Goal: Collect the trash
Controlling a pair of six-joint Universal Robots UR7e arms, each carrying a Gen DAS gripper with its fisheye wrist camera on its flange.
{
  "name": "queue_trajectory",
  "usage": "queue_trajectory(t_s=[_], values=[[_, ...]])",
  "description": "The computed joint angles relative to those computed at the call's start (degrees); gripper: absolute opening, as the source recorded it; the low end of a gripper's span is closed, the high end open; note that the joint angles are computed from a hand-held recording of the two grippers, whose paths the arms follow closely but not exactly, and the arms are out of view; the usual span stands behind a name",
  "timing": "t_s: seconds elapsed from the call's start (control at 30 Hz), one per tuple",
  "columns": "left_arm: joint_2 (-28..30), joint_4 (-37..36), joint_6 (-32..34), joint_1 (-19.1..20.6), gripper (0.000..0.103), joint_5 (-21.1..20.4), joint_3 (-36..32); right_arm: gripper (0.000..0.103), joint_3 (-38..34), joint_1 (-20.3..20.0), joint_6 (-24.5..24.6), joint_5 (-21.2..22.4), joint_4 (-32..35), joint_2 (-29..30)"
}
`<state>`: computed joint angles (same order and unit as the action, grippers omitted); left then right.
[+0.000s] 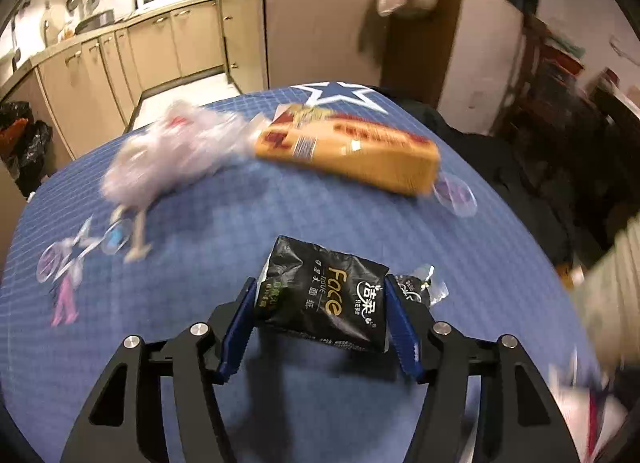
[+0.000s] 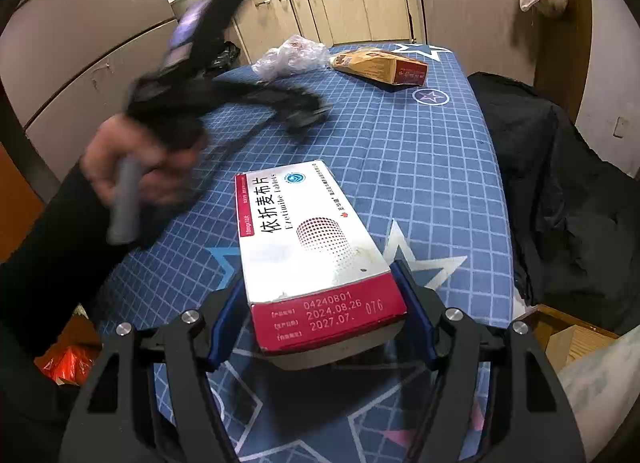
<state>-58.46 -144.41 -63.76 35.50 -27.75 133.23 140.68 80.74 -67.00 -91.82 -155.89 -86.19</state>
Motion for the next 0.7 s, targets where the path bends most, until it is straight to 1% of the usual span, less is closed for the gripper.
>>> queue_trajectory(t_s=[0.07,0.1,0.17,0.23,0.27,0.33,0.37,0.4,0.43,0.5,0.57,0.6,0.63,0.67,0.7], values=[[-4.03,4.3,-4.42,-4.73,0.062,-1.3,4.87,0.066,0.05,-0.17,-0.45,-0.01,-0.06,-0.09],[-5.92,5.16,-5.28,-6.77,0.063,-2.61,7.1,0.067,-0.08,-0.02,-0.45,-0.08,-0.31,0.23],[-10.6,7.77,-7.65,-12.04,0.063,-5.89,12.17,0.069,0.25,0.01,-0.83,-0.22,-0.74,0.13],[-14.59,11.98,-10.81,-17.0,0.064,-8.93,15.6,0.077,0.59,0.06,-0.85,-0.38,-0.68,-0.08],[-16.41,15.19,-12.71,-19.61,0.065,-10.51,16.89,0.079,0.94,0.07,-0.98,-0.51,-0.84,-0.31],[-18.11,19.47,-14.88,-23.12,0.067,-12.72,18.38,0.086,1.82,0.11,-1.51,-0.92,-2.14,-0.57],[-19.02,21.97,-16.56,-24.99,0.068,-13.88,19.16,0.087,2.52,0.16,-2.08,-1.29,-3.7,-0.58],[-19.59,24.03,-18.42,-26.61,0.072,-14.84,19.47,0.088,2.99,0.24,-2.45,-1.62,-4.76,-0.58],[-20.67,28.45,-22.46,-29.06,0.077,-16.07,19.65,0.089,3.28,0.22,-2.72,-1.83,-5.38,-0.61],[-22.09,33.4,-28.85,-31.86,0.079,-16.05,19.56,0.092,3.7,0.34,-2.85,-2.12,-6.16,-1.18],[-23.98,35.61,-33.67,-34.0,0.082,-16.09,19.9,0.095,3.9,0.41,-3.0,-1.82,-6.88,-1.91],[-24.02,36.73,-37.25,-35.31,0.087,-16.34,19.77,0.096,3.94,0.5,-3.01,-1.45,-7.26,-2.48],[-22.82,39.05,-41.56,-35.43,0.091,-17.25,18.52,0.097,3.89,0.61,-2.86,-1.11,-7.6,-2.77],[-21.47,40.66,-44.71,-34.6,0.091,-18.04,17.17,0.097,3.81,0.66,-2.72,-0.81,-7.71,-3.1],[-19.7,41.48,-49.99,-34.06,0.091,-19.1,15.84,0.097,3.51,0.9,-2.26,-0.46,-7.91,-3.23]])
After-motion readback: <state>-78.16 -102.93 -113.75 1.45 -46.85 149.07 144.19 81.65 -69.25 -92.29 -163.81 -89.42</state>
